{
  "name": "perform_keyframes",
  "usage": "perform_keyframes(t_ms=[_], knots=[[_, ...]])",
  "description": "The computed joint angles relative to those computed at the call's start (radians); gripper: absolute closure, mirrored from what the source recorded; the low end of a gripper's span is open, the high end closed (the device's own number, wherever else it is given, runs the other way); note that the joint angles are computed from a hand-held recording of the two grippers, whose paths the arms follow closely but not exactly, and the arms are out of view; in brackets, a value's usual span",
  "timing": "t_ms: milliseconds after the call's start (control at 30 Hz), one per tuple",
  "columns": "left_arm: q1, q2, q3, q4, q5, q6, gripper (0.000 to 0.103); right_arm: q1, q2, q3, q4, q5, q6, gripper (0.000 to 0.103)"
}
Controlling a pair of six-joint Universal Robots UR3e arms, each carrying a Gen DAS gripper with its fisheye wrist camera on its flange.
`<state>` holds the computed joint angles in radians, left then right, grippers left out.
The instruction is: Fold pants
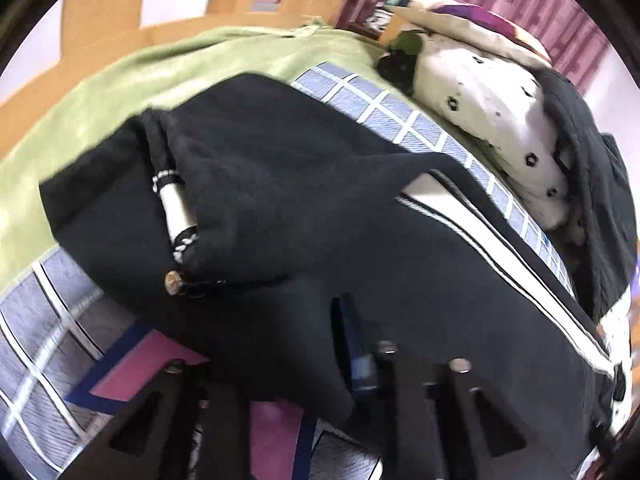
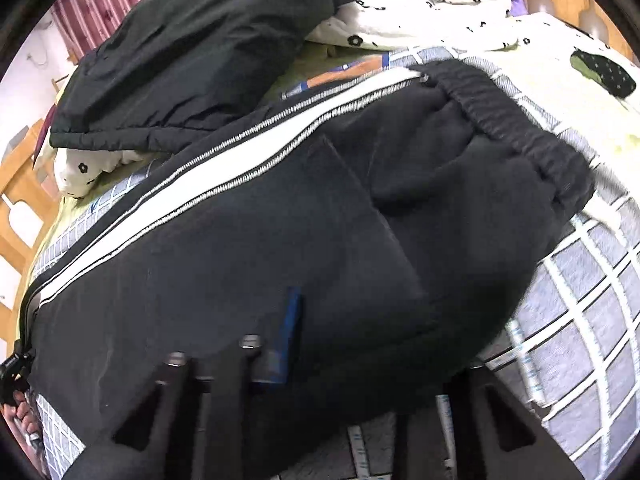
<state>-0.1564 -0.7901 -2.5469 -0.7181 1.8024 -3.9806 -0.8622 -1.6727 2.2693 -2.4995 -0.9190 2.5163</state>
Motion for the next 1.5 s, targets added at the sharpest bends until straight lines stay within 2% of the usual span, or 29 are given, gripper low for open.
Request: perform_keyframes(t_ms=[67,133,233,333,400,500,533,600,667,733,800,867,900,933,967,1000,1033,1067,1133,1233,1333,1400,1467,1500], knots=[[0.033,0.115,0.011,-0.085,-0.044,0.03,0.091,-0.052,-0.053,-0.031,0.133,0.051,-0.031,0.09],[0.002,0.154,0.062,-0.176,-0.027,0.017,0.092,-0.127,-0.14,-0.057,0.321,0.124,-0.106,0.093],[-0.186,0.088,0.168,-0.254,0.104,-0.062,0.092,-0.228,-0.293,-0.105,0.626,0.164,-0.28,0.095],[-0.429,-0.011,0.281,-0.367,0.258,-0.202,0.092,-0.364,-0.424,-0.143,0.924,0.176,-0.493,0.095],[-0.522,-0.028,0.317,-0.428,0.279,-0.276,0.092,-0.45,-0.479,-0.173,1.077,0.168,-0.616,0.095],[-0.712,-0.083,0.367,-0.523,0.326,-0.431,0.092,-0.627,-0.506,-0.255,1.358,0.134,-0.861,0.095],[-0.784,-0.11,0.388,-0.561,0.343,-0.496,0.092,-0.72,-0.51,-0.289,1.476,0.103,-0.981,0.095],[-0.882,-0.141,0.41,-0.598,0.351,-0.585,0.092,-0.846,-0.501,-0.332,1.605,0.055,-1.135,0.095],[-0.981,-0.177,0.42,-0.619,0.358,-0.684,0.092,-0.957,-0.474,-0.367,1.684,0.001,-1.262,0.095],[-1.038,-0.236,0.42,-0.617,0.36,-0.748,0.092,-1.024,-0.447,-0.361,1.676,-0.047,-1.326,0.095],[-1.028,-0.283,0.421,-0.613,0.349,-0.737,0.091,-1.021,-0.456,-0.3,1.573,-0.083,-1.306,0.093],[-1.021,-0.317,0.419,-0.62,0.327,-0.749,0.086,-0.973,-0.467,-0.237,1.437,-0.117,-1.235,0.091],[-1.007,-0.317,0.42,-0.631,0.306,-0.751,0.075,-0.943,-0.467,-0.212,1.373,-0.139,-1.201,0.089],[-0.997,-0.321,0.436,-0.665,0.286,-0.761,0.067,-0.93,-0.468,-0.197,1.33,-0.154,-1.181,0.081],[-1.006,-0.326,0.452,-0.693,0.287,-0.782,0.05,-0.933,-0.465,-0.194,1.31,-0.158,-1.172,0.067],[-1.027,-0.331,0.466,-0.719,0.297,-0.817,0.035,-0.959,-0.46,-0.2,1.318,-0.149,-1.183,0.06],[-1.058,-0.332,0.477,-0.744,0.316,-0.867,0.034,-1.008,-0.429,-0.226,1.358,-0.124,-1.201,0.046],[-1.084,-0.333,0.485,-0.765,0.33,-0.909,0.034,-1.029,-0.399,-0.247,1.377,-0.112,-1.199,0.039],[-1.119,-0.335,0.497,-0.796,0.338,-0.961,0.034,-1.027,-0.298,-0.301,1.387,-0.11,-1.162,0.039],[-1.162,-0.359,0.523,-0.832,0.36,-1.021,0.034,-0.979,-0.235,-0.313,1.354,-0.104,-1.089,0.039],[-1.214,-0.397,0.574,-0.884,0.407,-1.076,0.034,-0.949,-0.177,-0.337,1.36,-0.042,-1.039,0.036],[-1.235,-0.429,0.616,-0.931,0.436,-1.094,0.034,-0.905,-0.112,-0.355,1.318,0.004,-0.935,0.026],[-1.254,-0.467,0.656,-0.974,0.459,-1.111,0.033,-0.831,-0.067,-0.328,1.176,0.019,-0.777,0.021],[-1.251,-0.477,0.668,-0.985,0.461,-1.103,0.033,-0.777,-0.038,-0.303,1.059,0.008,-0.673,0.021]])
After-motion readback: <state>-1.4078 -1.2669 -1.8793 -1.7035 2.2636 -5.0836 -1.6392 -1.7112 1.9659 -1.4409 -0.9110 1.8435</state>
